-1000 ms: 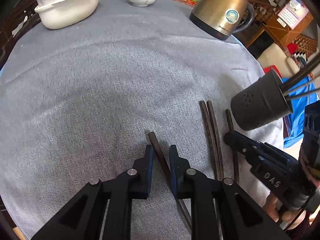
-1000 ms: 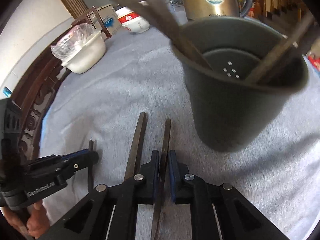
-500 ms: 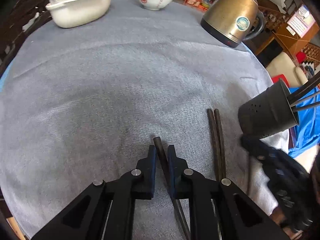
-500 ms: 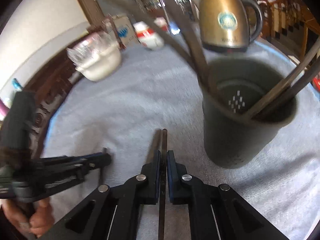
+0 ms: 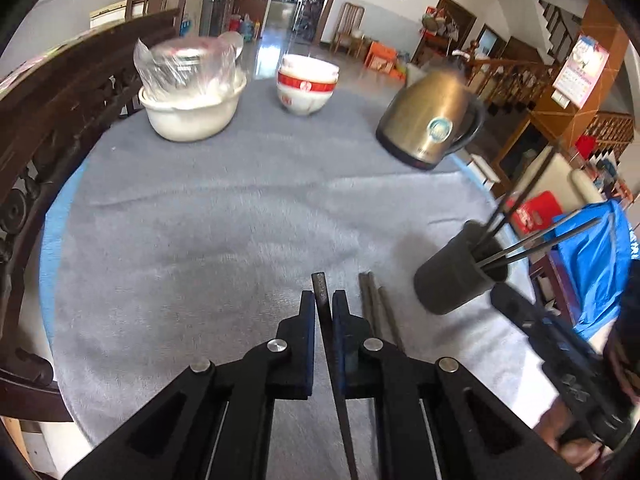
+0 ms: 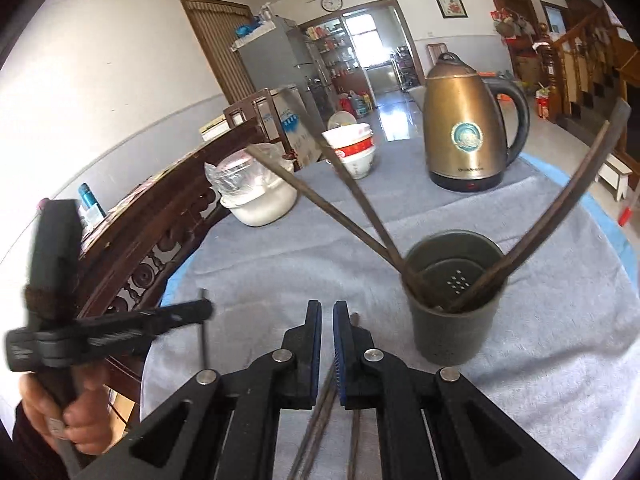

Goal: Organize utensils

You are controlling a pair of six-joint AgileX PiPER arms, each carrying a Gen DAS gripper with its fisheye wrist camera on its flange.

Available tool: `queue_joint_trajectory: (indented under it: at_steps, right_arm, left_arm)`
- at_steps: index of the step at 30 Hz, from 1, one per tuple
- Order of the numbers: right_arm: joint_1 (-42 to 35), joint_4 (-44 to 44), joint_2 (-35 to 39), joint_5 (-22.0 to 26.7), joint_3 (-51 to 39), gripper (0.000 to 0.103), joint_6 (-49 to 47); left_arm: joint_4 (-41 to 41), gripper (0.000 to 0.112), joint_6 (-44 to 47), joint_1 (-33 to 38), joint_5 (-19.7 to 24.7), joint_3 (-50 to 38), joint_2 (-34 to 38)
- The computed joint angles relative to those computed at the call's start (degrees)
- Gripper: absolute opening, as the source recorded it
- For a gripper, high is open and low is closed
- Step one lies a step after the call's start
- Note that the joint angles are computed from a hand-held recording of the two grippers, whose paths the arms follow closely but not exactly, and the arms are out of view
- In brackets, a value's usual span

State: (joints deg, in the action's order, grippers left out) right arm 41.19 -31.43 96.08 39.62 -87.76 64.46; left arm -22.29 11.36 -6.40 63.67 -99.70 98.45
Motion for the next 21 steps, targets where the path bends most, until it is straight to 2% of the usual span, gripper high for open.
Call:
queue_joint_trajectory:
  at_steps: [5,8,10,11,12,13,14,15,16,21]
  right_arm:
    - [-4.3,13.7,2.5,1.7,0.1,0.01,-8.9]
    - [-5.4,18.4,5.4,3.1,-1.3,0.018,-12.8]
    - [-5.9,21.2,6.2,2.0,-0.5,0.035,-13.9]
    - [-6.0,21.8,7.1,1.8,-0.9,0.04,-14.1]
    - [-5.6,20.6,7.5,1.6,-1.0,0.052,-13.3]
    - [-4.7,17.1,8.1,1.7,-1.4,0.051,-11.4]
    - [-3.6,13.7,9.4,4.1,-3.2,0.048,-9.8]
    - [-3.4,12.5,10.2,5.1,-3.7,0.035,-9.8]
    - [-3.5,12.8,11.3,6.3,-5.1,0.031,-10.9]
    - [-4.2,14.8,16.1,10.6,-11.2,0.026,-15.0]
  left_arm:
    - [-1.0,0.008,1.0,0.2,-1.7,2.5,-4.7]
    - [-2.1,0.008,2.6,0.6,-3.0,4.3,-8.1]
    - [-3.0,0.008,4.0,1.0,-4.2,5.5,-9.9]
    - [-3.3,0.008,4.7,1.1,-4.9,6.1,-11.0]
    - [-3.4,0.007,5.2,1.2,-5.7,6.9,-11.9]
    - [-3.2,0.007,5.7,1.1,-6.7,7.8,-12.9]
    - [-3.2,0.007,6.3,1.1,-7.6,8.7,-13.7]
    - [-3.3,0.007,6.9,1.1,-8.3,9.5,-14.4]
    - [-3.7,0.007,7.6,1.4,-8.7,10.0,-14.9]
    - [-6.6,0.007,11.5,2.6,-8.7,11.8,-16.2]
